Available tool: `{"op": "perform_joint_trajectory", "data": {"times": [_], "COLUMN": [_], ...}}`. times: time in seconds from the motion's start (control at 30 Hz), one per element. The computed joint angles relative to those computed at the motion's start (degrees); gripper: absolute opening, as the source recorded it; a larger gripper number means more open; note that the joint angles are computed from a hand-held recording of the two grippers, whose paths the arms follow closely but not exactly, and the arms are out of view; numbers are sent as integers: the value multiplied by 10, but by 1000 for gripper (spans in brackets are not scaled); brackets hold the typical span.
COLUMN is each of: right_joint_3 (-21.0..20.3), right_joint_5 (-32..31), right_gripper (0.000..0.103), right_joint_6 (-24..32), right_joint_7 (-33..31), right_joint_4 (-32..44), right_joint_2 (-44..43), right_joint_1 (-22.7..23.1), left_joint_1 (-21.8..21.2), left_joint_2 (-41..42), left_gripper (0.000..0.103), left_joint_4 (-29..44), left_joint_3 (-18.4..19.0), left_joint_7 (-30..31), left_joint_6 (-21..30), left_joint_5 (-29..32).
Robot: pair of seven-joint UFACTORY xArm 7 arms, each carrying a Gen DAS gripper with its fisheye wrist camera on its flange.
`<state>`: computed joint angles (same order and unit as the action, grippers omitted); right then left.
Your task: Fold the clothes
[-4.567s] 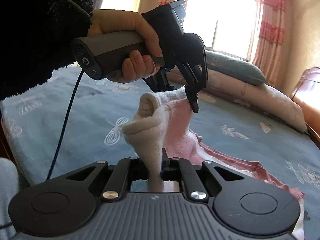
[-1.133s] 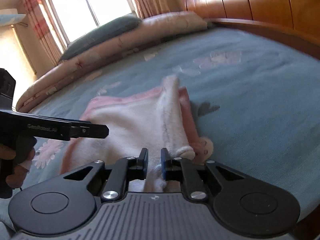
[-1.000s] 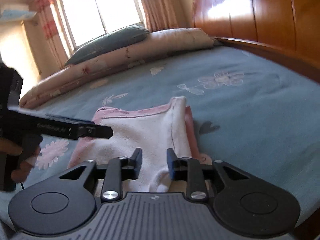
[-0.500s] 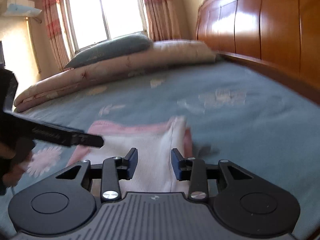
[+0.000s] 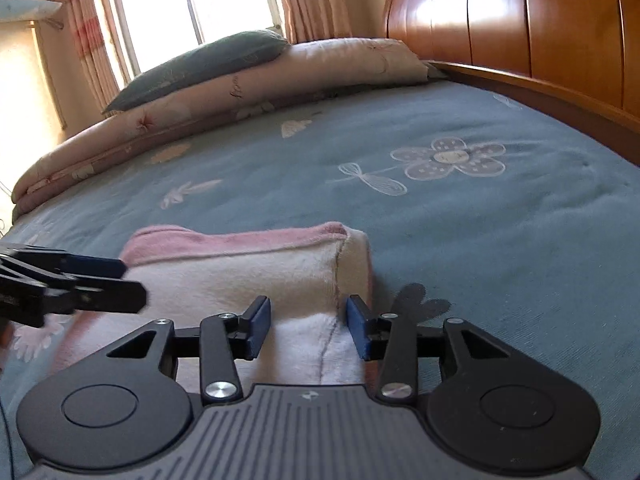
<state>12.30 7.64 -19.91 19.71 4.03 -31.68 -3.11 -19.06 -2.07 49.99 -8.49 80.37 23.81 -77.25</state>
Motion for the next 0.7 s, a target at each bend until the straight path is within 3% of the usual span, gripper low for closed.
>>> {"op": "perform_joint_trajectory", "data": {"times": [0.03,0.13,0.23,0.4,0.47,0.57,0.7], "right_joint_3": [-21,-82,-69,35,31,2,2], "right_joint_5": [-5,-20,-14,27,16,-3,-13], "right_gripper": [57,58,58,64,67,74,77], "right_joint_6": [4,-29,-34,25,68,131,201], "right_joint_7": [3,25,27,44,55,67,119], "right_joint_4": [1,-4,-12,-39,-49,-71,-100], "right_joint_2": [6,32,17,-113,-182,-285,-386], "right_joint_1": [13,56,49,-5,10,59,91], "left_joint_1": [2,2,5,1,-7,-15,-29], "left_joint_2": [-3,10,1,-58,-92,-143,-135], "left_gripper": [84,84,84,84,84,84,84], "left_joint_4": [-2,1,-5,-42,-66,-106,-128], "left_joint_3": [3,0,0,8,15,37,25], "left_joint_7": [13,8,9,-10,-4,-24,-69], "left_joint_6": [15,7,6,17,30,99,70], "left_joint_5": [-5,19,9,15,15,34,74]}}
